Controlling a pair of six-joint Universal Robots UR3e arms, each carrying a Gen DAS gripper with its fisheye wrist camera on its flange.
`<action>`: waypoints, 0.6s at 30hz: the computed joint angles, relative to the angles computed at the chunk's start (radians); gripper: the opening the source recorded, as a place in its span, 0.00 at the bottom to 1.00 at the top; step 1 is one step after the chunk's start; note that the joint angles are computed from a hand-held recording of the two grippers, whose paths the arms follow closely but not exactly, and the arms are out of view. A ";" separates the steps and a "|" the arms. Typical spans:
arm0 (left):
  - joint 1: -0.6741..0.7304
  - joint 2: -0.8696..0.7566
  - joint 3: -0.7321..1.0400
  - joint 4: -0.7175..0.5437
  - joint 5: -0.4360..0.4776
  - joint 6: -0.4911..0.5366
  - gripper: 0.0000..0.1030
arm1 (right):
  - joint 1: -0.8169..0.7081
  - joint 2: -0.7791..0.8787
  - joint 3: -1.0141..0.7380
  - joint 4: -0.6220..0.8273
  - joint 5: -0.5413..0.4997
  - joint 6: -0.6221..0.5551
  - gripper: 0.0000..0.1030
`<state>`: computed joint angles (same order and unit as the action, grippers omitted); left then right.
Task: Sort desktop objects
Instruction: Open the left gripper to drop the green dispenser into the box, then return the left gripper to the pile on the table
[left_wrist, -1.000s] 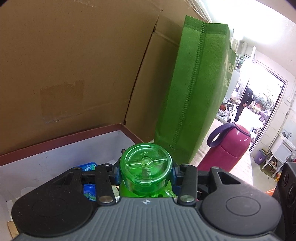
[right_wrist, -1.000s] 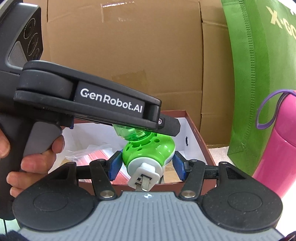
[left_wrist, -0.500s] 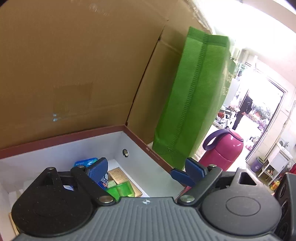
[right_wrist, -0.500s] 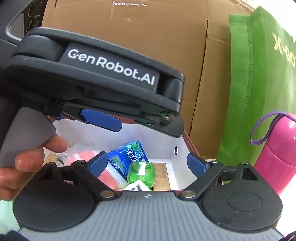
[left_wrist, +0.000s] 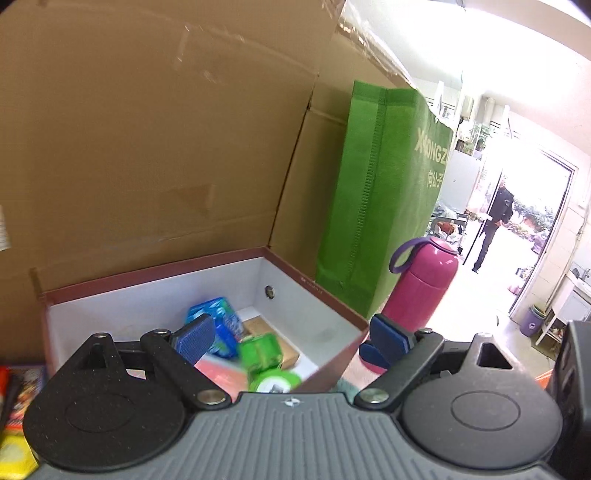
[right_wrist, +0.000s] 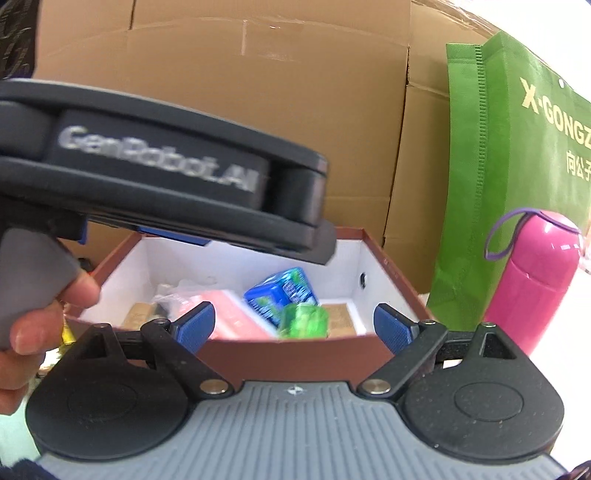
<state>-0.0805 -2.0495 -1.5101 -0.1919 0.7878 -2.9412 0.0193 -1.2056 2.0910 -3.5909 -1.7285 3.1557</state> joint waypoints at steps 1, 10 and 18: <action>0.022 0.043 -0.063 0.018 -0.015 0.016 0.91 | 0.017 -0.011 0.015 0.002 -0.007 0.019 0.88; 0.277 0.536 -0.555 -0.092 -0.024 0.202 0.91 | 0.307 -0.134 0.094 0.062 -0.159 0.195 0.89; 0.754 1.090 -0.890 -0.571 -0.200 0.557 0.91 | 0.583 -0.039 -0.066 0.199 -0.383 0.291 0.89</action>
<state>0.6733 -0.9596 -2.3999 -0.7630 0.5878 -2.3841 0.6027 -1.2444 2.0251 -3.3916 -2.1117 3.4465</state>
